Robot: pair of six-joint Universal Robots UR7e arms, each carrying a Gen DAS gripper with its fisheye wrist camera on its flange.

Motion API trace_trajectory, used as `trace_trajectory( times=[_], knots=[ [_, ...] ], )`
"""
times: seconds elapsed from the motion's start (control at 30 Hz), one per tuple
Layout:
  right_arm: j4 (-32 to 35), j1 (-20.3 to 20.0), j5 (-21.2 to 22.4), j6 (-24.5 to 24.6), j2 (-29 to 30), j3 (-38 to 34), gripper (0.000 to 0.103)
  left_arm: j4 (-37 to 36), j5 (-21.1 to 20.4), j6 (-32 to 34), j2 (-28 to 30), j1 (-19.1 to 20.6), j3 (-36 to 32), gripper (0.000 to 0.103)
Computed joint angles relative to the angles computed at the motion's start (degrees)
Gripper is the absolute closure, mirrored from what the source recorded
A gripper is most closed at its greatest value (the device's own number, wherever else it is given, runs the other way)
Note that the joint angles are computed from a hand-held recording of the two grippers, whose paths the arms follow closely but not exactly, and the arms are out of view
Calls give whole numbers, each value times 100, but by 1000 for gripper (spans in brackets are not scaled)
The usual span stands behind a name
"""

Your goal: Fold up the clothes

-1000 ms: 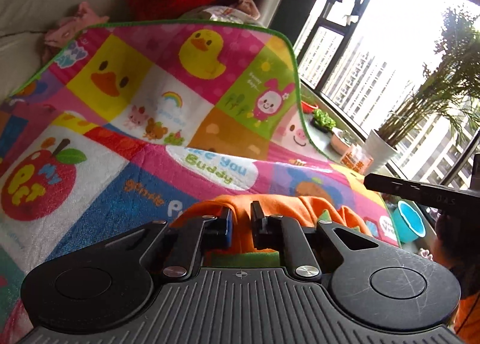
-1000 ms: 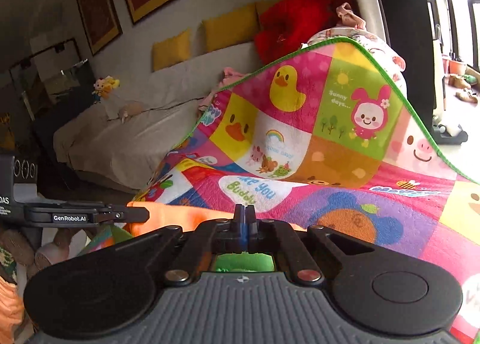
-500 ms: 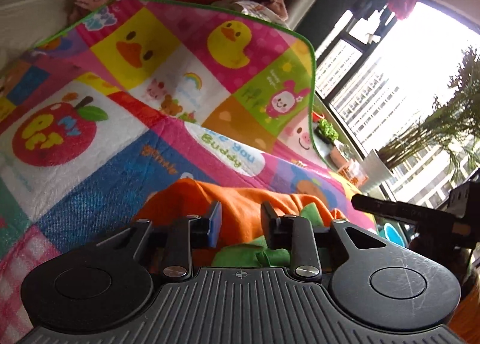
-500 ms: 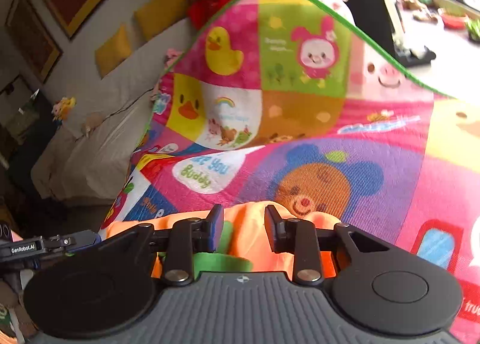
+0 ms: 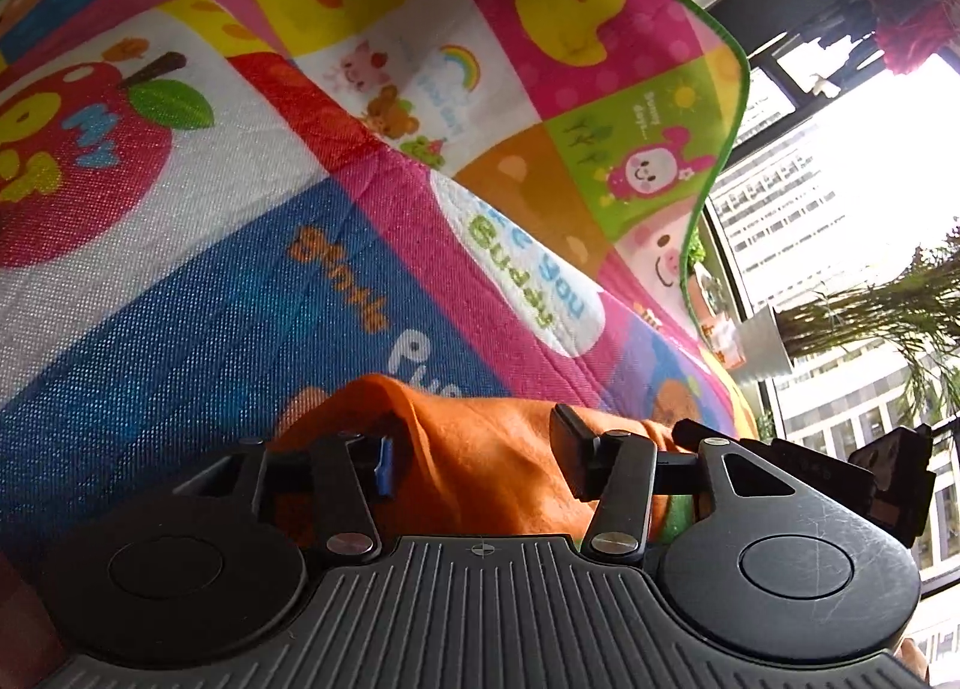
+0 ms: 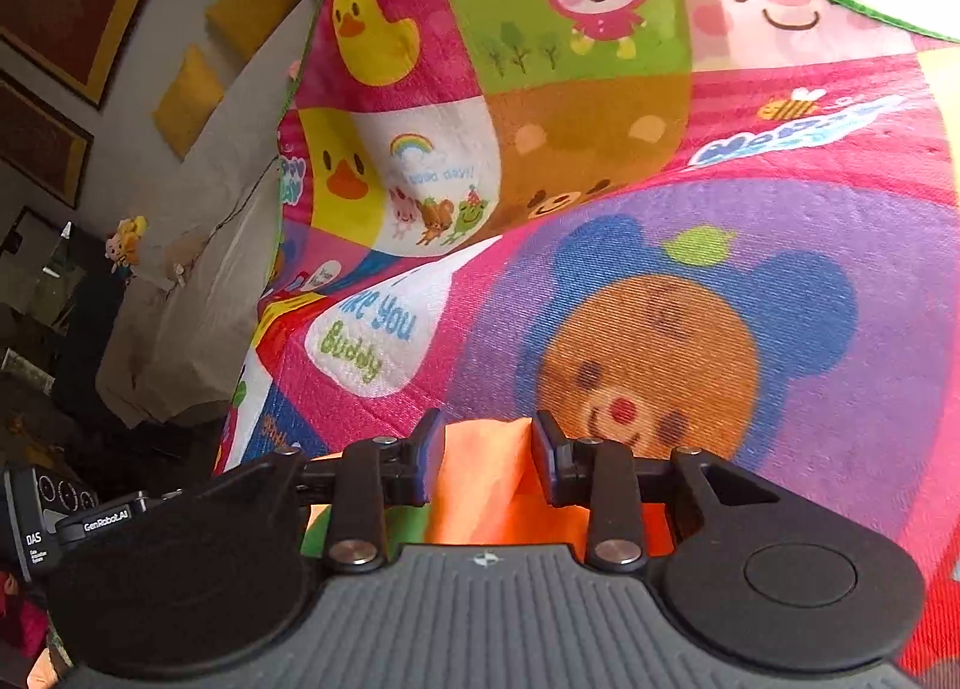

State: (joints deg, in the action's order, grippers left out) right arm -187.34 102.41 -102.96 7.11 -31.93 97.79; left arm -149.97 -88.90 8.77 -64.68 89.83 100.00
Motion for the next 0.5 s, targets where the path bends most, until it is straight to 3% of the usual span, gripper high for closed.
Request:
trace_trajectory(
  times=[0.07,0.1,0.17,0.2,0.23,0.33,0.5],
  knots=[
    [72,68,-68,-309,149,-216,71,-20,-84,27,84,24,-74,53],
    [70,137,-205,-510,219,-296,79,-49,-74,95,102,16,-82,56],
    [4,290,-454,-914,305,-367,92,-148,34,271,122,-27,-66,74],
    [-113,350,-484,-1077,309,-333,94,-226,56,384,105,-51,-32,87],
    [-256,411,-488,-1243,289,-269,96,-325,47,519,62,-80,25,92],
    [-858,606,-420,-1705,87,112,103,-630,-54,1000,-178,-198,280,93],
    [-1741,1019,-524,-2173,-422,980,103,-939,-369,1862,-959,-445,1027,95]
  ],
)
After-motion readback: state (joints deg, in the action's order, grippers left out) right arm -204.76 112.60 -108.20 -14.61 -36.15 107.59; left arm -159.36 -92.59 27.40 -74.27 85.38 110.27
